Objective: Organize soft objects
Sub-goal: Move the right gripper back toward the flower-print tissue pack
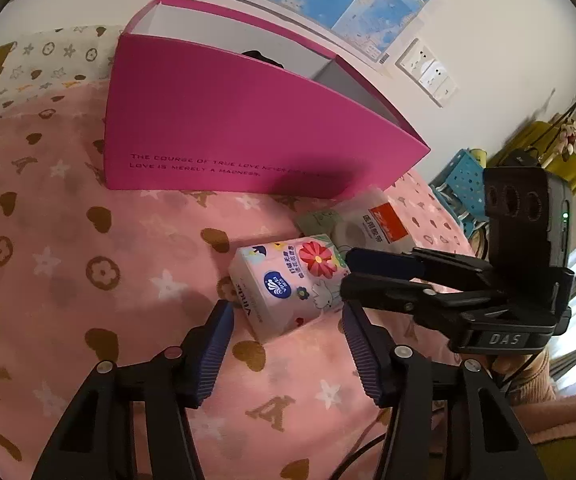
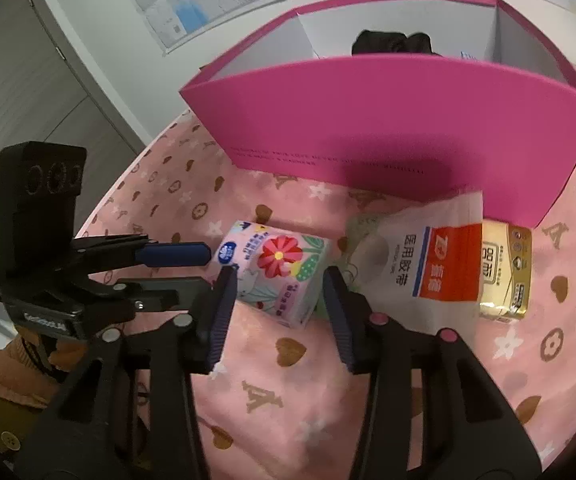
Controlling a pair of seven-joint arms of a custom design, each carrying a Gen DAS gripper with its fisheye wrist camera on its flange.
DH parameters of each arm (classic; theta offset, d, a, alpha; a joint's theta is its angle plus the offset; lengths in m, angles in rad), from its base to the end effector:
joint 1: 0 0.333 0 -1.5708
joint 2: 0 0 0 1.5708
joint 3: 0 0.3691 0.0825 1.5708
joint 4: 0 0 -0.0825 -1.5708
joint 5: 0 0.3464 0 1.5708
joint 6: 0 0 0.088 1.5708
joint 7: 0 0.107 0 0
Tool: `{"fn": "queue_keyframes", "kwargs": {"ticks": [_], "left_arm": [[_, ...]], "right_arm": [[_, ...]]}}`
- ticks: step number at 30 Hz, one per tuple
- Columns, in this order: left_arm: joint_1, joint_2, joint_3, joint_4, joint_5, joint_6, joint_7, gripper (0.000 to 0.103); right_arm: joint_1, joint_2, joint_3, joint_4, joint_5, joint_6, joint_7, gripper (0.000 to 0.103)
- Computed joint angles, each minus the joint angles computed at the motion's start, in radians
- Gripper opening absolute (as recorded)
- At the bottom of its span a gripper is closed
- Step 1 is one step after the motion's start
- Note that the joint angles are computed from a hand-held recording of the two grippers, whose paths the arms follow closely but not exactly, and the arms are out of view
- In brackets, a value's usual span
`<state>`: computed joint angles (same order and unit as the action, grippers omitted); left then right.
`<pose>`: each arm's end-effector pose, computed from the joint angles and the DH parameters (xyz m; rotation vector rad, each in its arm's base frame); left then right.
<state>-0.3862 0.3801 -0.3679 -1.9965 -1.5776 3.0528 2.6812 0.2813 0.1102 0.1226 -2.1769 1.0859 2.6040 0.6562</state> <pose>0.4964 -0.3312 0.3724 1.7428 -2.2295 1.2230 0.5115 0.1966 0.4431 -2.0289 1.2914 0.1439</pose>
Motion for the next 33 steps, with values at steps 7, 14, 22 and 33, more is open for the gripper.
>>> {"fn": "queue_keyframes", "kwargs": {"ticks": [7,14,22,33], "left_arm": [[0.004,0.003,-0.006,-0.001,0.021,-0.022,-0.012,0.047],[0.004,0.012,-0.019,0.009,0.046,-0.01,-0.039,0.047],[0.02,0.003,-0.036,0.007,0.02,0.002,0.007,0.047],[-0.044,-0.034,0.032,0.008,-0.096,0.004,0.122,0.047]], "right_arm": [[-0.004,0.02,0.004,0.012,-0.005,-0.023,0.018,0.042],[-0.007,0.024,0.007,0.012,0.017,-0.026,0.019,0.04],[-0.009,0.018,0.005,0.012,0.048,-0.039,0.0,0.04],[-0.001,-0.005,0.0,0.009,0.081,-0.037,-0.034,0.04]]}}
